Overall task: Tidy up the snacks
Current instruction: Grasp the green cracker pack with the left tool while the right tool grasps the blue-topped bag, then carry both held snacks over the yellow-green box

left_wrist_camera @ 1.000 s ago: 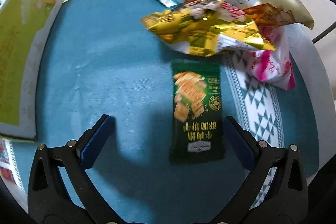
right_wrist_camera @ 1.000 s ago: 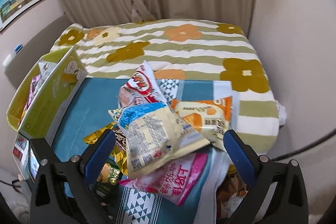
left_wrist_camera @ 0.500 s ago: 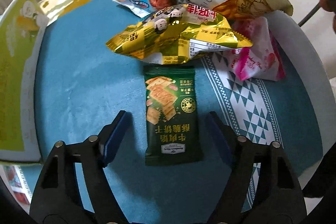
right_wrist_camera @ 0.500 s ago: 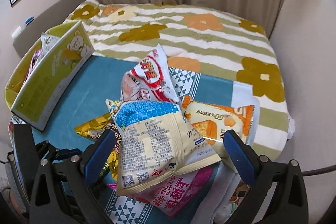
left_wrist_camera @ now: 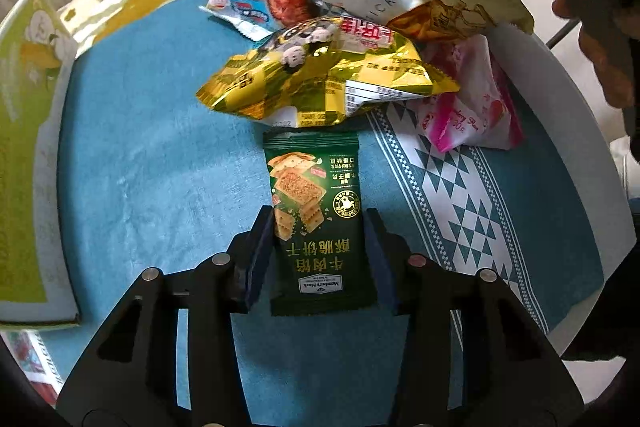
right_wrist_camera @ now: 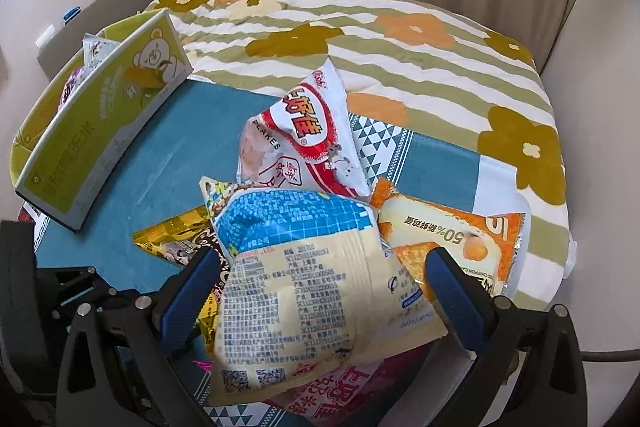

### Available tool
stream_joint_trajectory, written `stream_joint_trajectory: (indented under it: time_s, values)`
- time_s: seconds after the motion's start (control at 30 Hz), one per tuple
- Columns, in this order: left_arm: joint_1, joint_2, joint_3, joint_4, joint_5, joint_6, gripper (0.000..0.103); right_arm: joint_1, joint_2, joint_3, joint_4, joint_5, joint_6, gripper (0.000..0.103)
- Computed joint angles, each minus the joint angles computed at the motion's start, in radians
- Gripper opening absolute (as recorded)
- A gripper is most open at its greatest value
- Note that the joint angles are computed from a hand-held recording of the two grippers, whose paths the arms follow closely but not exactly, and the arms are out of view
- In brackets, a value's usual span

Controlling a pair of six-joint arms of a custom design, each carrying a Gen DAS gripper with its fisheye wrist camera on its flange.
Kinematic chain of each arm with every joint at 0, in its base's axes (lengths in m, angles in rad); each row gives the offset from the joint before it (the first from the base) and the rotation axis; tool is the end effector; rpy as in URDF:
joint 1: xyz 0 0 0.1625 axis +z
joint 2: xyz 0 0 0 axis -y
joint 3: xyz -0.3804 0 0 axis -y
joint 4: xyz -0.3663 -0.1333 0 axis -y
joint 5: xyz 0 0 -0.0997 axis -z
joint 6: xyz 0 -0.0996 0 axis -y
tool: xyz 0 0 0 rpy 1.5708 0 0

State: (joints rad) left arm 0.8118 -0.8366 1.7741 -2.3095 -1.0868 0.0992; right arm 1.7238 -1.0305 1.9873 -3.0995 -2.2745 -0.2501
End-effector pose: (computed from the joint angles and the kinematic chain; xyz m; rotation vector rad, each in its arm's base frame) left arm -0.2495 -0.5241 0.0435 1.1492 2.3566 0.0377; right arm 0.1491 -0.5149 0.1794 0.2210 -2.3438 0.6457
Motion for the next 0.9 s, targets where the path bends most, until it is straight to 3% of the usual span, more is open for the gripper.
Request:
stream_joint_trajectory:
  time_s: [0.17,0.33,0.43,0.67,0.9]
  values:
    - [0.012,-0.001,-0.011,0.007,-0.003,-0.012,0.041,-0.012,0.004,0.001,0.009,0.01,0.008,0.097]
    - [0.016,-0.023,0.0,0.006,-0.01,-0.025,0.041,-0.01,0.001,0.013,-0.002,0.017,0.001,0.075]
    - [0.015,-0.034,0.005,-0.001,-0.011,-0.03,0.041,0.0,0.001,0.021,-0.021,0.006,0.002,0.068]
    - [0.005,-0.097,0.043,-0.025,-0.019,-0.045,0.041,0.05,-0.018,0.06,-0.071,-0.033,0.033,0.066]
    - [-0.024,-0.226,0.119,-0.053,-0.035,-0.058,0.041,0.133,-0.035,0.094,-0.125,-0.097,0.08,0.066]
